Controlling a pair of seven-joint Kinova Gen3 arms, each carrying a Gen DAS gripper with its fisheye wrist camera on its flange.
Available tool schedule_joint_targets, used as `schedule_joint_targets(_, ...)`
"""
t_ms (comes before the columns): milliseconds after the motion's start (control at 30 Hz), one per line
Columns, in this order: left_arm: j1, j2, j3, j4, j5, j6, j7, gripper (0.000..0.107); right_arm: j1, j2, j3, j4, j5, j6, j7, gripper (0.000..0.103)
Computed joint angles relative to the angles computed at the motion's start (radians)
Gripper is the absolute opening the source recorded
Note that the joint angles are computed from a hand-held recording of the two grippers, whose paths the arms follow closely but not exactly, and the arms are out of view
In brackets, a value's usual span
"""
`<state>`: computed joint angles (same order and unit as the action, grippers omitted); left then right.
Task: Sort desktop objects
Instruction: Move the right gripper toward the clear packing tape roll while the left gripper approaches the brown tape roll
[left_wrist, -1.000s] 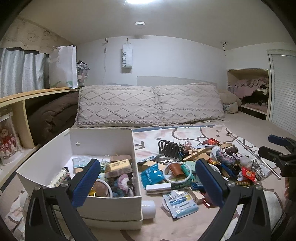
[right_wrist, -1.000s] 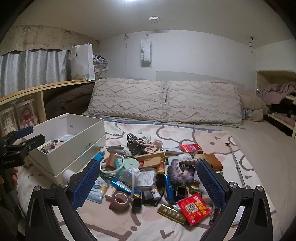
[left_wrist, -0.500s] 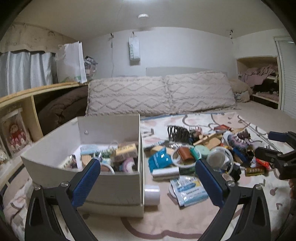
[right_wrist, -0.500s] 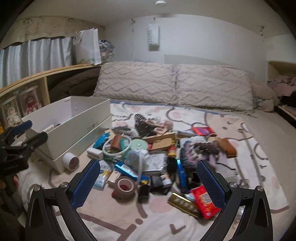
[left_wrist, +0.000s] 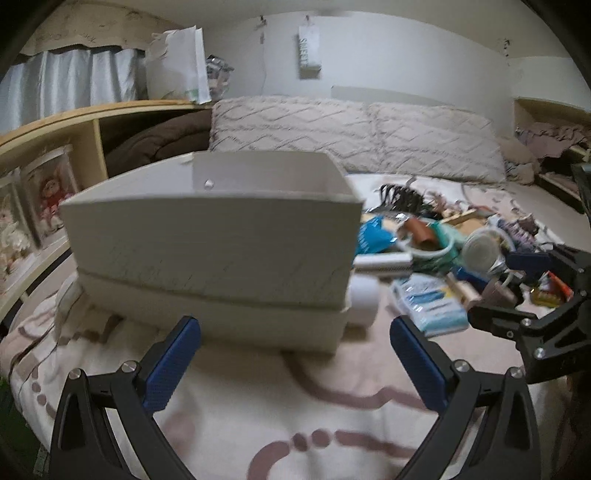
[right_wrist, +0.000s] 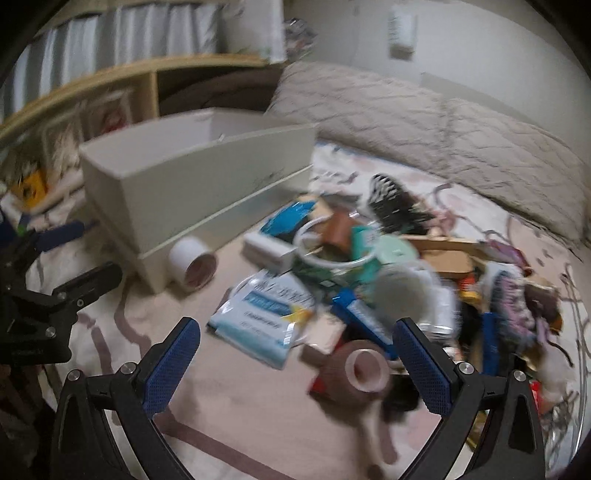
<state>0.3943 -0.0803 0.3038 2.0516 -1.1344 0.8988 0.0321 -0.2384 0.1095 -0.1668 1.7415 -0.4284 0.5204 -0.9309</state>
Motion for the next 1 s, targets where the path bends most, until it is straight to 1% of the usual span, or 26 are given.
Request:
schedule_joint_targets(33,0.0,-0.002,-0.001,0.006,0.006,0.0,0.002,0.103,0.01,0.012,-0.015,-0.018,-0.001,0.026,0.0,0.103)
schedule_joint_targets(67,-0.001,-0.005,-0.002,0.012,0.01,0.001,0.004,0.103,0.039,0.028,-0.044,-0.044,-0.019,0.066,0.016,0.103)
schedule_joint_targets(133,-0.004,-0.013,0.0,0.023,0.016,0.006,0.013,0.103,0.131,0.053,-0.131,-0.069,-0.093,0.109,0.085,0.103)
schedule_joint_targets(167,-0.006,-0.016,0.001,0.025,0.018,0.009,0.016,0.103,0.158,0.066,-0.158,-0.081,-0.134,0.13,0.125,0.103)
schedule_joint_targets(200,-0.009,-0.023,0.002,0.028,0.018,0.011,0.024,0.103,0.167,0.073,-0.167,-0.089,-0.158,0.145,0.153,0.096)
schedule_joint_targets(233,-0.014,-0.031,0.002,0.032,0.016,0.01,0.032,0.103,0.159,0.087,-0.16,-0.107,-0.184,0.175,0.186,0.089)
schedule_joint_targets(267,-0.019,-0.038,0.004,0.034,0.013,0.008,0.04,0.103,0.133,0.105,-0.135,-0.133,-0.196,0.216,0.202,0.071)
schedule_joint_targets(300,-0.024,-0.048,0.006,0.039,0.007,0.005,0.051,0.103,0.089,0.123,-0.091,-0.159,-0.197,0.252,0.203,0.052)
schedule_joint_targets(333,-0.031,-0.058,0.008,0.044,0.002,0.0,0.058,0.103,0.05,0.138,-0.057,-0.179,-0.186,0.274,0.187,0.047)
schedule_joint_targets(367,-0.038,-0.068,0.012,0.05,-0.004,-0.005,0.066,0.103,0.03,0.152,-0.041,-0.197,-0.181,0.292,0.178,0.045)
schedule_joint_targets(433,-0.053,-0.084,0.019,0.057,-0.012,-0.014,0.074,0.103,0.036,0.182,-0.052,-0.224,-0.194,0.33,0.179,0.039)
schedule_joint_targets(467,-0.061,-0.088,0.022,0.056,-0.011,-0.018,0.073,0.103,0.046,0.197,-0.058,-0.237,-0.21,0.356,0.183,0.031)
schedule_joint_targets(567,-0.083,-0.102,0.027,0.06,-0.009,-0.036,0.071,0.103,0.059,0.236,-0.069,-0.265,-0.243,0.402,0.185,0.03)
schedule_joint_targets(633,-0.098,-0.108,0.029,0.063,-0.002,-0.051,0.066,0.103,0.064,0.257,-0.077,-0.276,-0.264,0.414,0.188,0.03)
schedule_joint_targets(667,-0.104,-0.11,0.032,0.063,0.002,-0.056,0.062,0.103,0.068,0.262,-0.083,-0.276,-0.275,0.413,0.196,0.029)
schedule_joint_targets(733,-0.116,-0.115,0.039,0.065,0.006,-0.062,0.059,0.103,0.051,0.252,-0.08,-0.266,-0.262,0.385,0.188,0.029)
schedule_joint_targets(867,-0.134,-0.117,0.049,0.07,0.005,-0.075,0.064,0.103,0.046,0.23,-0.074,-0.239,-0.251,0.347,0.172,0.011)
schedule_joint_targets(933,-0.138,-0.117,0.053,0.07,0.007,-0.079,0.063,0.103,0.059,0.226,-0.081,-0.238,-0.268,0.346,0.191,0.01)
schedule_joint_targets(1000,-0.141,-0.117,0.059,0.069,0.007,-0.078,0.059,0.103,0.067,0.208,-0.087,-0.222,-0.282,0.325,0.223,0.01)
